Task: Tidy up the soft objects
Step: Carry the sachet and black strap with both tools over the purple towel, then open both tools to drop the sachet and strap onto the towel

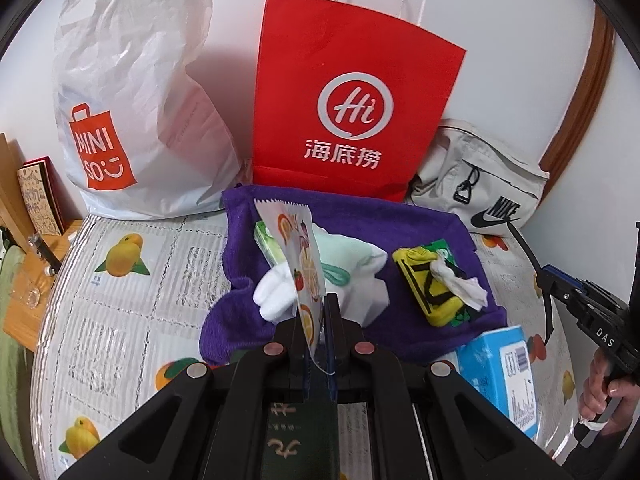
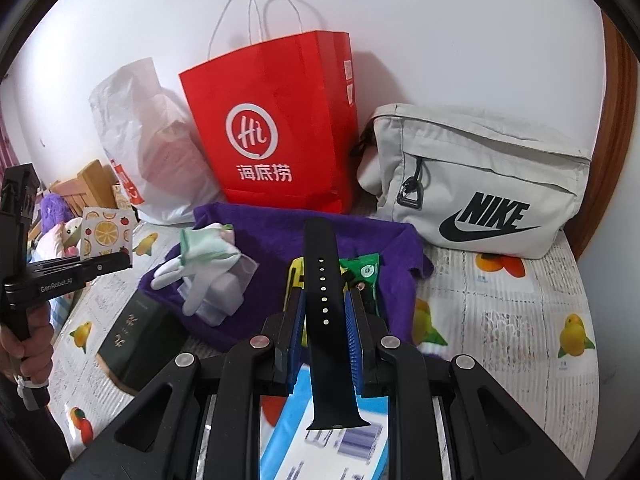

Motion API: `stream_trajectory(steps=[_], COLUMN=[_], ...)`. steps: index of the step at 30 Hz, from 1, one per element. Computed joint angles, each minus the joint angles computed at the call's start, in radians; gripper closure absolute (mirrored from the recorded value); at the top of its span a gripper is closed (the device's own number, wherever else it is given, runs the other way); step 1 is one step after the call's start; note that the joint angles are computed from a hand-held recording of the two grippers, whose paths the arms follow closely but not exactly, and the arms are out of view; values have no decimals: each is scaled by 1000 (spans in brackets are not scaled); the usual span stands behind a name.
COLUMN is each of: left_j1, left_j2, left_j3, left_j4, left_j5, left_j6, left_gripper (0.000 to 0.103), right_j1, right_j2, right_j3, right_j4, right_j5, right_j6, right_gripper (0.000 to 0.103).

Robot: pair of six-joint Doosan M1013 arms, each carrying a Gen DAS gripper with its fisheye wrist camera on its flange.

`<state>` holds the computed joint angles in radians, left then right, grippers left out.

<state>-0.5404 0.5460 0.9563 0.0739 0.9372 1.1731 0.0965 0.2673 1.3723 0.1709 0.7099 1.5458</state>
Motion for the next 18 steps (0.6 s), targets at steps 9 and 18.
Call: stream_trajectory(steps=[9, 18], left_j1=[11, 25], left_j2=[65, 143], left_j3=[-91, -194], left_j4=[15, 32], left_j5=[76, 181], left_j6=[2, 10], left_gripper=[97, 97], right_j1=[-15, -23], right_j2=[63, 127], right_j3=[-61, -123], right_j4=[8, -5], right_j5=[24, 82], right_j6=[-10, -17], right_gripper=[83, 83])
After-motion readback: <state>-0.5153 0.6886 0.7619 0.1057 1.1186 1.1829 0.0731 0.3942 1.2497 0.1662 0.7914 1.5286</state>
